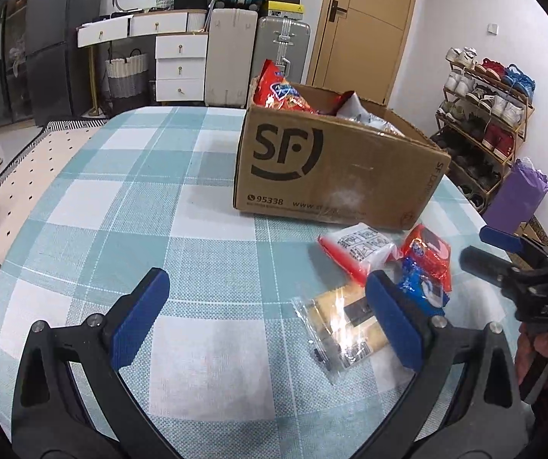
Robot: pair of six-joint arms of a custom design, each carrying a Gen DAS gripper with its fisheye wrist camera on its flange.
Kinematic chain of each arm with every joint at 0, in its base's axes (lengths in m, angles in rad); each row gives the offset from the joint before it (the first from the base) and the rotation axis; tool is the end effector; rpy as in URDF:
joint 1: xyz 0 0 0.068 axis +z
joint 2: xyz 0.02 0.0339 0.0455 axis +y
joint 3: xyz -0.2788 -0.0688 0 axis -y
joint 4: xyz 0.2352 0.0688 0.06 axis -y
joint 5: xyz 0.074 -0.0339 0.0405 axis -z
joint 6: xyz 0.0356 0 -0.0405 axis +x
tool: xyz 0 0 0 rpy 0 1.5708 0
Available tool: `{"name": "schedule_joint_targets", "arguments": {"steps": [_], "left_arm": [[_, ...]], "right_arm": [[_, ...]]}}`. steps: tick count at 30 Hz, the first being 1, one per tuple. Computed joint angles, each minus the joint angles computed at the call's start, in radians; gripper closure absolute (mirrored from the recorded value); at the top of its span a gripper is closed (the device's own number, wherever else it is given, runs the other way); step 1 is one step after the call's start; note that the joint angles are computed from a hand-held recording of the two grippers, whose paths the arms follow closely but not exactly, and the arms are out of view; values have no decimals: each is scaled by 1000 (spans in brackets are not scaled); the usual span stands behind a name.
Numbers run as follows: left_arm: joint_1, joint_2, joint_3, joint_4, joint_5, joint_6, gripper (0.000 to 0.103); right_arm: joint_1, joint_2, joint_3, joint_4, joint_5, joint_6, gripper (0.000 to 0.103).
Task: Organize snacks
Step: 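Grasp the red pink-cream Oreo pack with the right gripper, then lower the left gripper onto the blue Oreo pack and close while the right holds its pack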
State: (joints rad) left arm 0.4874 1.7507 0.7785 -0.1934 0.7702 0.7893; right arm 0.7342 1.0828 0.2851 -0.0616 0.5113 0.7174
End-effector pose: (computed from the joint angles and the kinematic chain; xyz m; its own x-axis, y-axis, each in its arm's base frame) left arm 0.2689 0.1145 0.1358 -0.6384 0.2383 -0.7319 0.5105 0.8428 -0.1709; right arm 0.1342 0.0977 0.1538 -0.6519 0.1840 -0.7357 0.1081 0.9828 0.1500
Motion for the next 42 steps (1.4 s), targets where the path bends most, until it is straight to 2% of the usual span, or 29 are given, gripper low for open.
{"name": "schedule_joint_targets", "arguments": {"steps": [7, 10, 13, 15, 18, 21, 22, 29, 37, 42], "left_arm": [[-38, 58, 2, 60, -25, -51, 1], [-46, 76, 10, 66, -31, -60, 1], [-56, 90, 17, 77, -36, -73, 1], [-40, 96, 25, 64, -29, -57, 1], [-40, 101, 29, 64, -31, -55, 1], [-35, 99, 28, 55, -33, -46, 1], [-35, 99, 30, 52, -36, -44, 1], [-19, 72, 22, 20, -30, -26, 1], [-22, 4, -14, -56, -9, 58, 1], [-70, -72, -63, -95, -22, 110, 1]], "right_arm": [[-144, 152, 9, 141, -114, -108, 3], [-208, 200, 15, 180, -185, -138, 16], [-248, 260, 33, 199, -235, -162, 24], [-254, 295, 46, 207, -247, -172, 27], [-247, 335, 57, 207, -254, -160, 37], [-245, 325, 46, 218, -255, -155, 53], [-253, 320, 39, 227, -268, -154, 57], [-250, 233, -32, 268, -283, -128, 58], [-225, -12, -155, 247, -252, -48, 58], [-159, -189, -195, 164, -188, -5, 58]]}}
